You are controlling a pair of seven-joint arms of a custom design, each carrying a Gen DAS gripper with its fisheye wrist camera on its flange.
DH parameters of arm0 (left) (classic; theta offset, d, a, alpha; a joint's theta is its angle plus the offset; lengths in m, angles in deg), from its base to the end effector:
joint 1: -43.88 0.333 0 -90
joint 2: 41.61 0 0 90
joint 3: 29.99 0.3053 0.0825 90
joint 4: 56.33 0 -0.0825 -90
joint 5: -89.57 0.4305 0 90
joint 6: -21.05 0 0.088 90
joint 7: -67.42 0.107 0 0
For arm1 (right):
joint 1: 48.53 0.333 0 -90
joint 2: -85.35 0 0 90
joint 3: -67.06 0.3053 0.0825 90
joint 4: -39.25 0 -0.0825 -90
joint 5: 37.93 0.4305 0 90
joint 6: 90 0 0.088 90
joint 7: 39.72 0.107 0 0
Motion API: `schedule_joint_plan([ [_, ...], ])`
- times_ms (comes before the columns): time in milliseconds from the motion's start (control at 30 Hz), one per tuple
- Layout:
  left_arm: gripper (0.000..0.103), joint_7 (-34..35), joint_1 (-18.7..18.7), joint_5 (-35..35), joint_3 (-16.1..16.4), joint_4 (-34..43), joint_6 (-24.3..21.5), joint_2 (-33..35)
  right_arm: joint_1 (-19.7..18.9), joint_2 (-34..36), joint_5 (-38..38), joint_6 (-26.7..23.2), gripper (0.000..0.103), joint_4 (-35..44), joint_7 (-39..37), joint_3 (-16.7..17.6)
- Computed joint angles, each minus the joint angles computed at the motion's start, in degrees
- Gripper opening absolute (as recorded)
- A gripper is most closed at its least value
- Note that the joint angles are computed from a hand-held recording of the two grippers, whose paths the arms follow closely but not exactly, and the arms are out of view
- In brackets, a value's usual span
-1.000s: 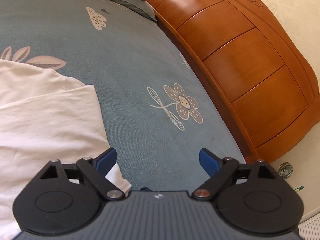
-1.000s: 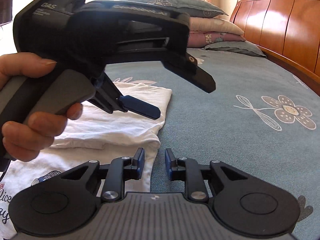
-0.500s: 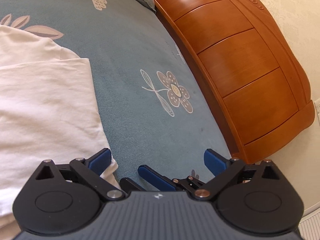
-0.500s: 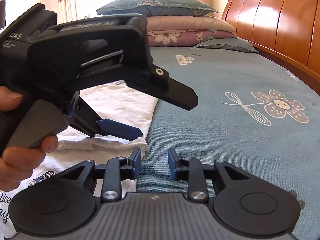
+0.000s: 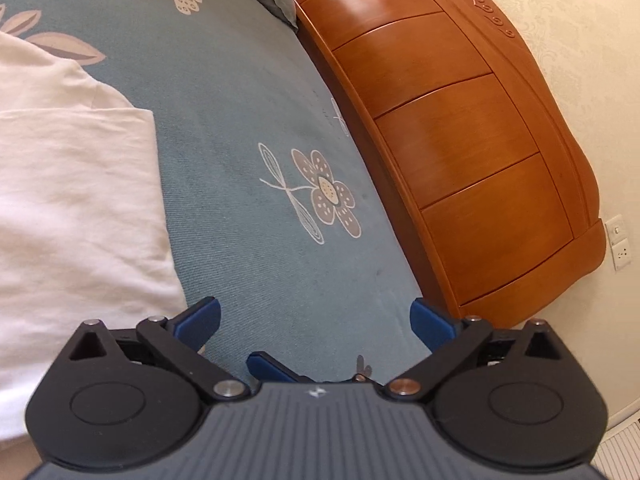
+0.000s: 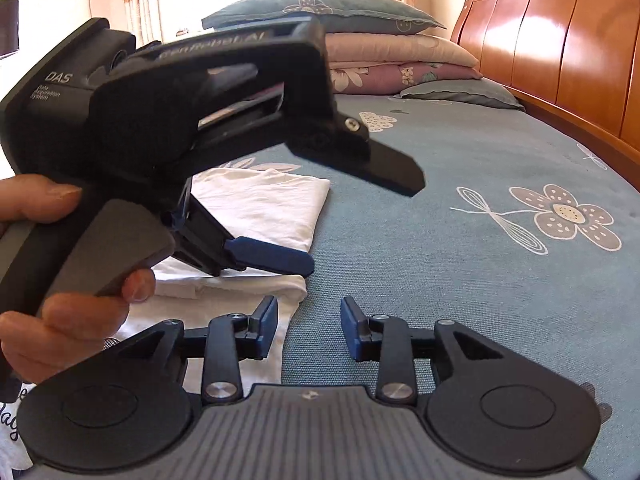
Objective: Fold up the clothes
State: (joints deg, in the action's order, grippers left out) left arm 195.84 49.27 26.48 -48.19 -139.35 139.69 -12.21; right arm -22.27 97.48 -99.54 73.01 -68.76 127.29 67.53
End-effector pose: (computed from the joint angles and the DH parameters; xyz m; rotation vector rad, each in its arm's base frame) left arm 0.7404 -0.1719 0.4224 1.3480 -1.8606 1.3127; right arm 0.5882 0.3480 0.4269 -1.6805 1.5958 -0.7195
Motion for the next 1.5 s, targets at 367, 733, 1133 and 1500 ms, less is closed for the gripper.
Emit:
schedule_joint_plan([
  [367,0.1,-5.86,-1.22,3.32,1.05,7.41,8.64,5.19,-0.19,0.32,-0.33,0.47,0.042,0.17,2.54,-0.17],
  [733,0.1,-18.05,-5.31,17.55,-1.13,27.35,11.75,19.04,0.08,0.87,0.72,1.05,0.044,0.66,1.52,-0.54],
  [1133,0.1,-16.25,-4.25,19.3,-2.96,26.68,11.36,18.5,0.1,-0.14,-1.88,0.9,0.048,-0.01,5.49,-0.61],
  [1500,0.101,-13.31,-0.4,16.28,-4.5,21.19,12.42,13.78,-0.35,-0.91,-2.94,0.69,0.053,-0.55,8.09,-0.58],
])
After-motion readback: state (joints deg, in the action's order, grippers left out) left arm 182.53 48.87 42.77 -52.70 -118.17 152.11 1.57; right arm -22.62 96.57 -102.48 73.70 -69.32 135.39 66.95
